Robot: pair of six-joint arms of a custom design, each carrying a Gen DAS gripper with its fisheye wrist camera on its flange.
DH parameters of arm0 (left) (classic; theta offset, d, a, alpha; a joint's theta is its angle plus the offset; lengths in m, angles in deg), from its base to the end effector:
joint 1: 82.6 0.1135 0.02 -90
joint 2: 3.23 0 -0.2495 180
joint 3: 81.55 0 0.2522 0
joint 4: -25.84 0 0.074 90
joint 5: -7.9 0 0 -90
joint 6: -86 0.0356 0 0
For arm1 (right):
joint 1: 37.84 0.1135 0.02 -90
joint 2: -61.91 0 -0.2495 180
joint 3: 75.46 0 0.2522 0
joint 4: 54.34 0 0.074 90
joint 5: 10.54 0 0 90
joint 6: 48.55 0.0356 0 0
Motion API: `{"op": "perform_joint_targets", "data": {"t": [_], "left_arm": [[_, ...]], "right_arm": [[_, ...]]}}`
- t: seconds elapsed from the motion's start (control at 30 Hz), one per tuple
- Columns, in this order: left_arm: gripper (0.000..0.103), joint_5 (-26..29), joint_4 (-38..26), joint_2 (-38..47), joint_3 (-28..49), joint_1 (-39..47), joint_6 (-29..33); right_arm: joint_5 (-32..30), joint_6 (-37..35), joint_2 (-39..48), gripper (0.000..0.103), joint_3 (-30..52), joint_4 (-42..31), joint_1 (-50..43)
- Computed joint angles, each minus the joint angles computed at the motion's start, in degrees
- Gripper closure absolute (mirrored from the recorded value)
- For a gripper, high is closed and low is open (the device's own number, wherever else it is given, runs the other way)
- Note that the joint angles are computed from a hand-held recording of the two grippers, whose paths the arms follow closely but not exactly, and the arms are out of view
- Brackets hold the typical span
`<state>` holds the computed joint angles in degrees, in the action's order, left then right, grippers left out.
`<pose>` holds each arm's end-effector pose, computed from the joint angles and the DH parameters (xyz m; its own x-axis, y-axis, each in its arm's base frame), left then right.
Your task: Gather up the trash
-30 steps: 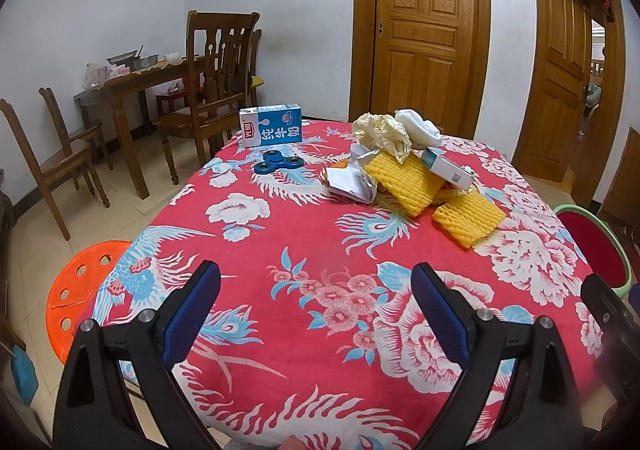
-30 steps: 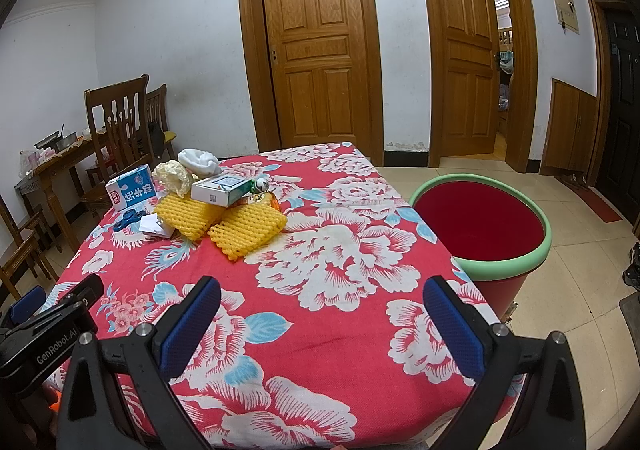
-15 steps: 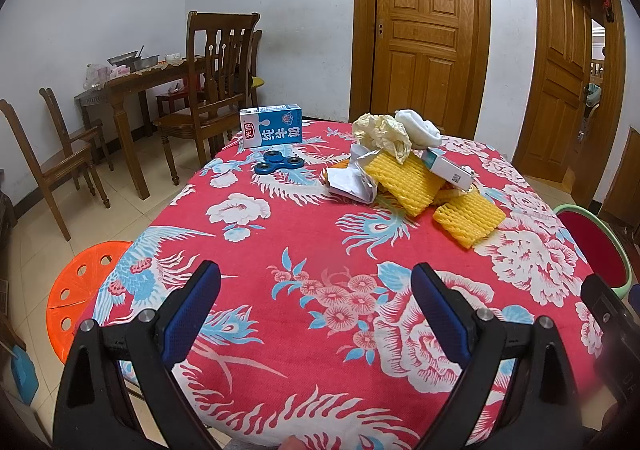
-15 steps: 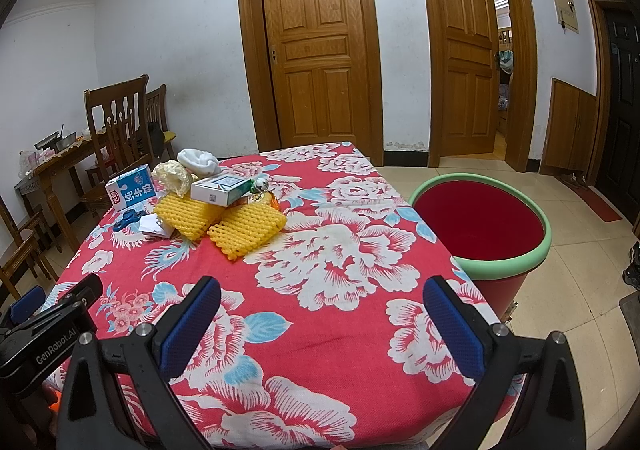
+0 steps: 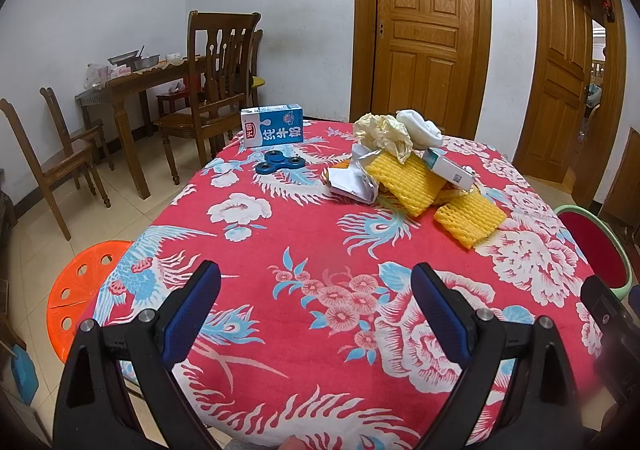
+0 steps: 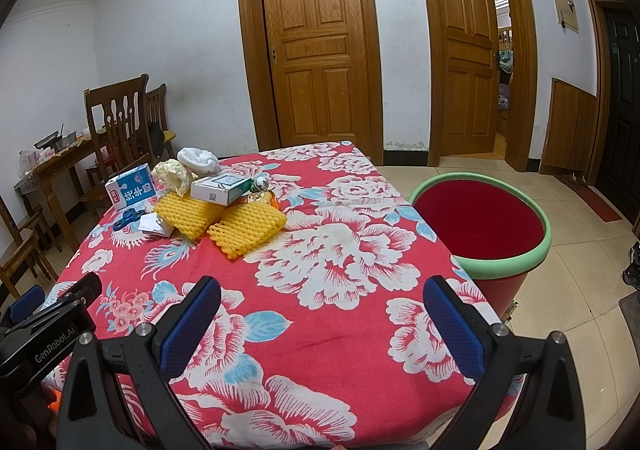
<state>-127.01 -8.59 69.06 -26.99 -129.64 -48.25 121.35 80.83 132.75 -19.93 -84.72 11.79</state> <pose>0.1855 -0.1623 0.1960 -0.5412 -0.1440 -0.8285 -0.2157 0.9760 -0.0287 0.1811 0.1763 0.2107 -0.5264 0.1100 -0.8431 0.0892 0.9933 0.0739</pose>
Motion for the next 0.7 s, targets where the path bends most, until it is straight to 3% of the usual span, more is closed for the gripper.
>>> {"op": "perform_joint_targets", "data": {"t": [0.3,0.47,0.7], "left_arm": [[0.008,1.4,0.5,-0.5,-0.2,1.1,1.2],[0.008,4.1,0.6,-2.7,-0.4,4.1,5.5],[0.009,7.5,0.0,0.3,4.6,9.2,13.0]], "right_arm": [[-0.3,-0.2,-0.1,0.0,0.3,-0.4,-0.3],[-2.7,-1.9,0.7,0.0,-0.2,1.7,-2.8],[-6.6,-7.2,3.5,0.0,4.1,1.7,-6.7]]}}
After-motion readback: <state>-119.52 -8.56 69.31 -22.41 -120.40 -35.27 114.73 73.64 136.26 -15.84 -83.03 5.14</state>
